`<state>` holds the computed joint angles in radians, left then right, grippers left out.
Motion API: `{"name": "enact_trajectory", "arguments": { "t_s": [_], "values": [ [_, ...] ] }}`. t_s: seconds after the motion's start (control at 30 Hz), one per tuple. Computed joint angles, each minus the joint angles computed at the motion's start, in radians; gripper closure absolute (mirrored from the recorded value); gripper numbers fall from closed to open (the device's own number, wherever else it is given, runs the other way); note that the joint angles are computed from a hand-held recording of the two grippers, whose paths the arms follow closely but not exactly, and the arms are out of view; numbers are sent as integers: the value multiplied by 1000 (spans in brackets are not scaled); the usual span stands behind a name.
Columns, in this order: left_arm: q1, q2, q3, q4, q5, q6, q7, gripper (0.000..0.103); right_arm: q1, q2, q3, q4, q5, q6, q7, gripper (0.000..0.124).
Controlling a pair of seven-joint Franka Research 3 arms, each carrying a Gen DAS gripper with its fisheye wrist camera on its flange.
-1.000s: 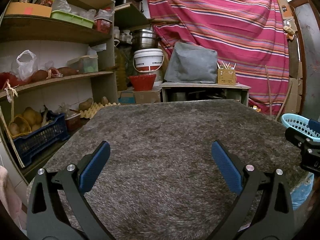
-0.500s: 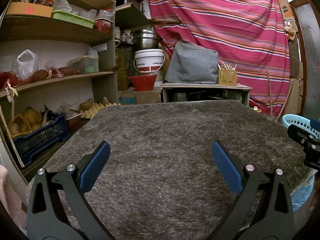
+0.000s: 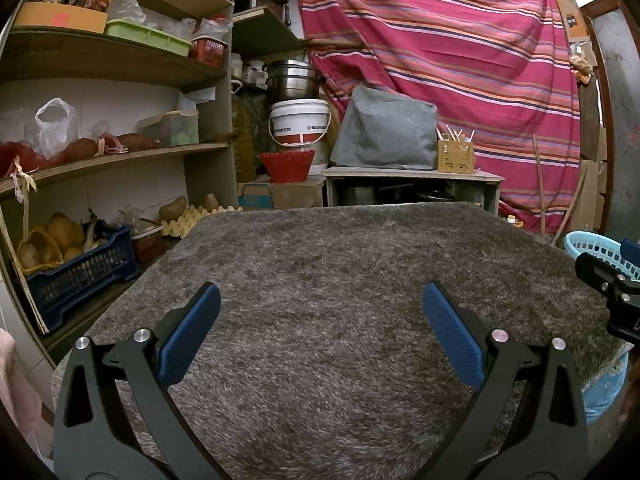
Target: Collect trash
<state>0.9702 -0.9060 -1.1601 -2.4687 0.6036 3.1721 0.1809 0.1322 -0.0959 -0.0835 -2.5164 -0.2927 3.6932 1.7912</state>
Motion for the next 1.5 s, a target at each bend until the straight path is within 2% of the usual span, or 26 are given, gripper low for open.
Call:
{"name": "enact_trajectory", "arguments": {
  "t_s": [1.5],
  "values": [
    [5,-6,-4,0,-5,2,3,5,-10,1,-9,10,-38,-8,32,25]
  ]
}}
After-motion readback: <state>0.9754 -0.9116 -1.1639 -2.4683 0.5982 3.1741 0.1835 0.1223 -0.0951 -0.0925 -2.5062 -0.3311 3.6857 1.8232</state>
